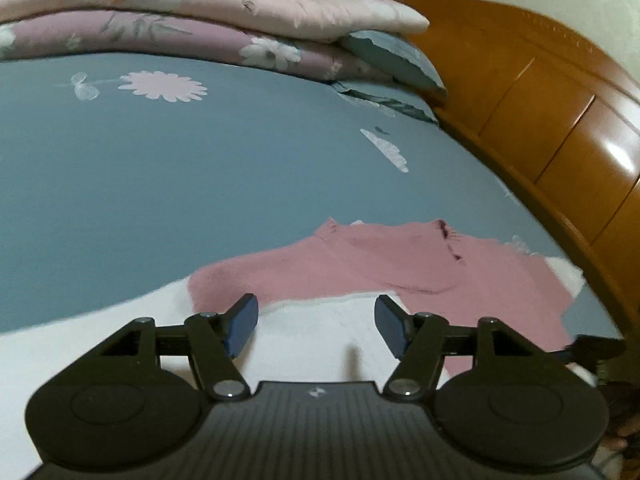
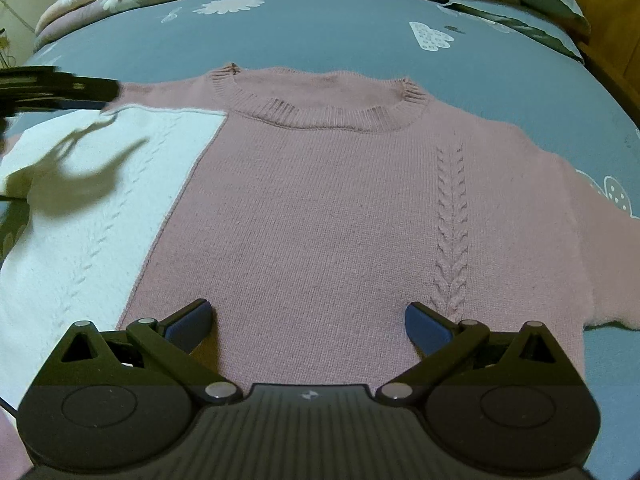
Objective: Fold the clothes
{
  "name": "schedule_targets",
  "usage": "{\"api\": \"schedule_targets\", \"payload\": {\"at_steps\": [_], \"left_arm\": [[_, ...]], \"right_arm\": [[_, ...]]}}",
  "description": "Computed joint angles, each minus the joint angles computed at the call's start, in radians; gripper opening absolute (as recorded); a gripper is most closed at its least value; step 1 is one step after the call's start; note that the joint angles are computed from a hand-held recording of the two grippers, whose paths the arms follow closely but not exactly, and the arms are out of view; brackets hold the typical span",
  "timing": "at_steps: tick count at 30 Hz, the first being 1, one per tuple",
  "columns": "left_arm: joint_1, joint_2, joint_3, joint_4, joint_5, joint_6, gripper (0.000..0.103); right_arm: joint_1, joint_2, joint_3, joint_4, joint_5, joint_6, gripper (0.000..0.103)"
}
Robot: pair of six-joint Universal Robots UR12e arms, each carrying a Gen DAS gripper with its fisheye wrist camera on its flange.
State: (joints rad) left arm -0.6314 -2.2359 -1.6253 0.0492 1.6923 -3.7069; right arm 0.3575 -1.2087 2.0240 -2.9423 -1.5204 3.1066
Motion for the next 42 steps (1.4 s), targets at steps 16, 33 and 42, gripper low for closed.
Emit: {"api": "schedule_targets", "payload": {"at_steps": [16,33,42], "left_arm": [[0.013,-0.019,0.027,0.009,0.054,-0.076,0.072],[-0.012,0.111,-0.105,-0.012,0.184,-0.054,0.074],[-0.077,0.111,-0.148,-0.006,0.176,-0.085,0.075]], "right_arm": [[-0.003,-0.001,0.016,-0.043,0.013,-0.019,0.103],[0.001,0.002,0.020,-0.070,0.005,-0.014,0.103],[0.006,0.001,0.022,-0.076,-0.005,-0.004,0.103]]}}
